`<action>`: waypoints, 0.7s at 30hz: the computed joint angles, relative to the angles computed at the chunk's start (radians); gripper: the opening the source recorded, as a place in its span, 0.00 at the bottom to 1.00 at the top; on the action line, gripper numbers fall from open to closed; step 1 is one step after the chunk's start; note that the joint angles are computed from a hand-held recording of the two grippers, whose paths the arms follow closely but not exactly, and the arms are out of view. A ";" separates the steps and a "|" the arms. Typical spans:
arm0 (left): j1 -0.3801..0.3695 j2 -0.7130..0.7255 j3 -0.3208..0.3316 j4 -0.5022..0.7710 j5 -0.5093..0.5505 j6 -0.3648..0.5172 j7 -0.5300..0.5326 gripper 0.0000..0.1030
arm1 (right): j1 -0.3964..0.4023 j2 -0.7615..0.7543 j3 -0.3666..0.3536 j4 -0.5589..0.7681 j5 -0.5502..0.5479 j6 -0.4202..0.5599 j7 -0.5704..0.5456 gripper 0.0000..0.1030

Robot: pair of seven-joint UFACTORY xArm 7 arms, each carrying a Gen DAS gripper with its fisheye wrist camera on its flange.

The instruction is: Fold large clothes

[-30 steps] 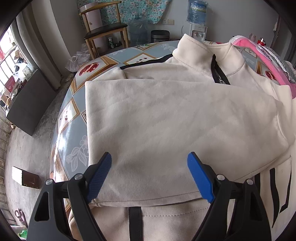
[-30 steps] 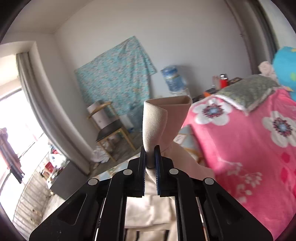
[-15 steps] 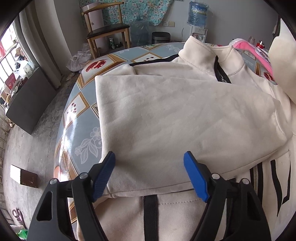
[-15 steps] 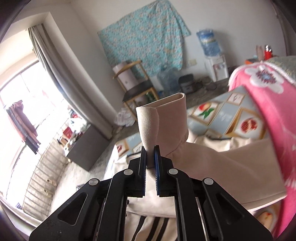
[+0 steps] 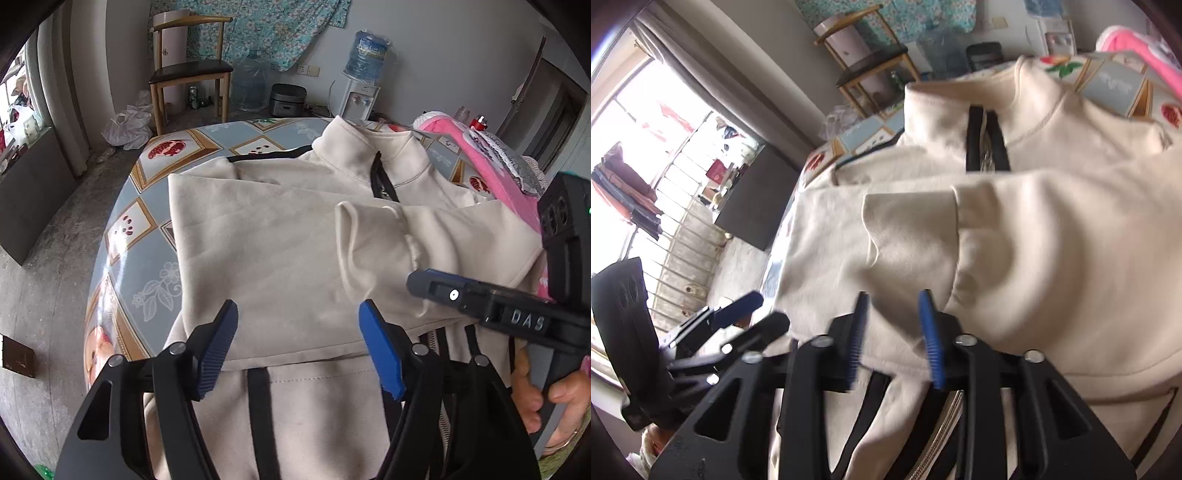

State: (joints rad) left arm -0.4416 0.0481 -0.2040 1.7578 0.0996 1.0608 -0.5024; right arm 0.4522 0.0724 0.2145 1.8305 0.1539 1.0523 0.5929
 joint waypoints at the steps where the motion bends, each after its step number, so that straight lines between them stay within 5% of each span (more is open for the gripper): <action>1: 0.002 0.001 0.000 -0.001 -0.026 -0.012 0.009 0.64 | -0.006 -0.025 -0.003 -0.034 0.019 -0.016 -0.010 0.48; 6: 0.006 0.065 0.000 0.066 -0.130 -0.022 0.028 0.62 | -0.039 -0.206 -0.016 -0.224 0.041 -0.046 -0.020 0.50; 9: 0.014 0.137 -0.001 0.138 -0.234 -0.011 0.047 0.62 | -0.077 -0.316 0.003 -0.324 -0.076 -0.010 0.029 0.49; 12: 0.000 0.248 0.006 0.270 -0.252 0.058 0.017 0.61 | -0.111 -0.376 0.023 -0.375 -0.165 0.046 0.052 0.35; 15: -0.031 0.360 0.020 0.420 -0.233 0.157 -0.023 0.50 | -0.146 -0.412 0.055 -0.405 -0.275 0.074 0.076 0.24; 18: -0.075 0.411 0.047 0.508 -0.166 0.213 -0.051 0.41 | -0.178 -0.455 0.068 -0.444 -0.346 0.058 0.093 0.24; 21: -0.137 0.499 0.087 0.672 -0.067 0.332 -0.059 0.14 | -0.195 -0.484 0.043 -0.488 -0.329 0.022 0.092 0.22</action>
State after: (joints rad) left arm -0.5787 0.5474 -0.1173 2.4301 0.0323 1.3927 -0.5614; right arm 0.2569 -0.4121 0.2573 1.3425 -0.1750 1.0741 0.6851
